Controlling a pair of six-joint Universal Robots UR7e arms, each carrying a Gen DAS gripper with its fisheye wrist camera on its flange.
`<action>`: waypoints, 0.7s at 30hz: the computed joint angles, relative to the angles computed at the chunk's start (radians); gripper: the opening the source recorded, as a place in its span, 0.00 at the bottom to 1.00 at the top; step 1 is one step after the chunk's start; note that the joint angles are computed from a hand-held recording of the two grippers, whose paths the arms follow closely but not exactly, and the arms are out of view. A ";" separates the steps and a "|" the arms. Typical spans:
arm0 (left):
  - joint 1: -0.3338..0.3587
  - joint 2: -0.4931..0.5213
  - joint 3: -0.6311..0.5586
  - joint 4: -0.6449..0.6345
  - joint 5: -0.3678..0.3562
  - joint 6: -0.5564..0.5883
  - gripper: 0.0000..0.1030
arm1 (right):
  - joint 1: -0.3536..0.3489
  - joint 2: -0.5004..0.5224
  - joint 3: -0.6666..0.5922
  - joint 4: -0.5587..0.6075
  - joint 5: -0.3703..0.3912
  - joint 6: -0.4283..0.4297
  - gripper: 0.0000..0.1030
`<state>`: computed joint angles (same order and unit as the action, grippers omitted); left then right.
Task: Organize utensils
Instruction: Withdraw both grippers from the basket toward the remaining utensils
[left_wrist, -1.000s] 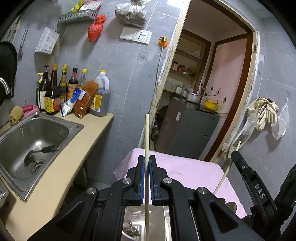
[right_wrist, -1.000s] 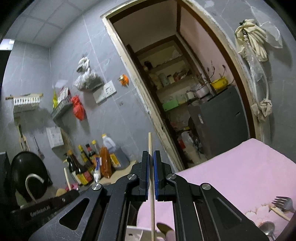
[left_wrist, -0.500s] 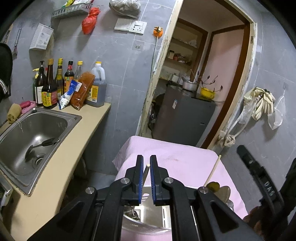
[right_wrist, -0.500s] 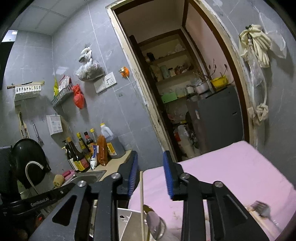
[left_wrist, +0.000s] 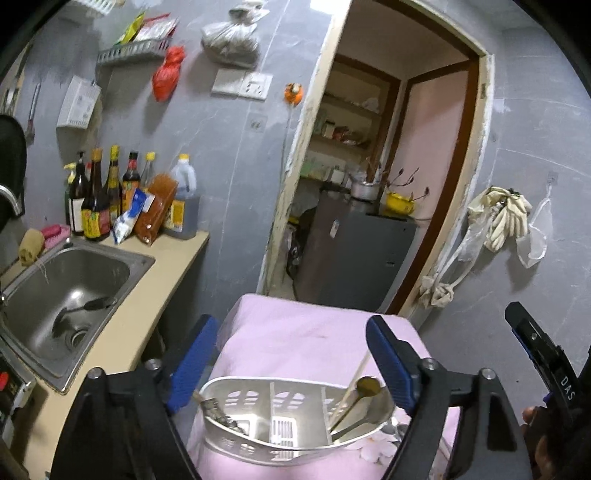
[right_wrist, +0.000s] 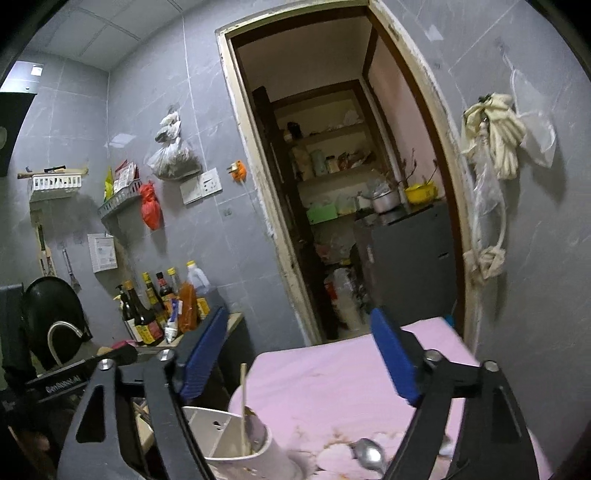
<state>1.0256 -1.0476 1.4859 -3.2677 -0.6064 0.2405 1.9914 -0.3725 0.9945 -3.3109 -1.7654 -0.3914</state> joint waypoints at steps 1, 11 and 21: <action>-0.009 0.004 -0.002 -0.006 0.003 0.011 0.85 | 0.001 -0.009 0.008 -0.006 -0.007 -0.007 0.85; -0.063 0.068 -0.026 -0.111 0.030 0.167 0.99 | -0.002 -0.095 0.108 -0.088 -0.104 -0.127 0.98; -0.105 0.156 -0.031 -0.285 0.048 0.269 0.99 | -0.026 -0.158 0.160 -0.089 -0.124 -0.211 0.98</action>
<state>0.9210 -0.8917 1.4548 -3.5530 -0.5580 0.5093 1.9651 -0.5302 1.1540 -3.4000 -1.8890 -0.6022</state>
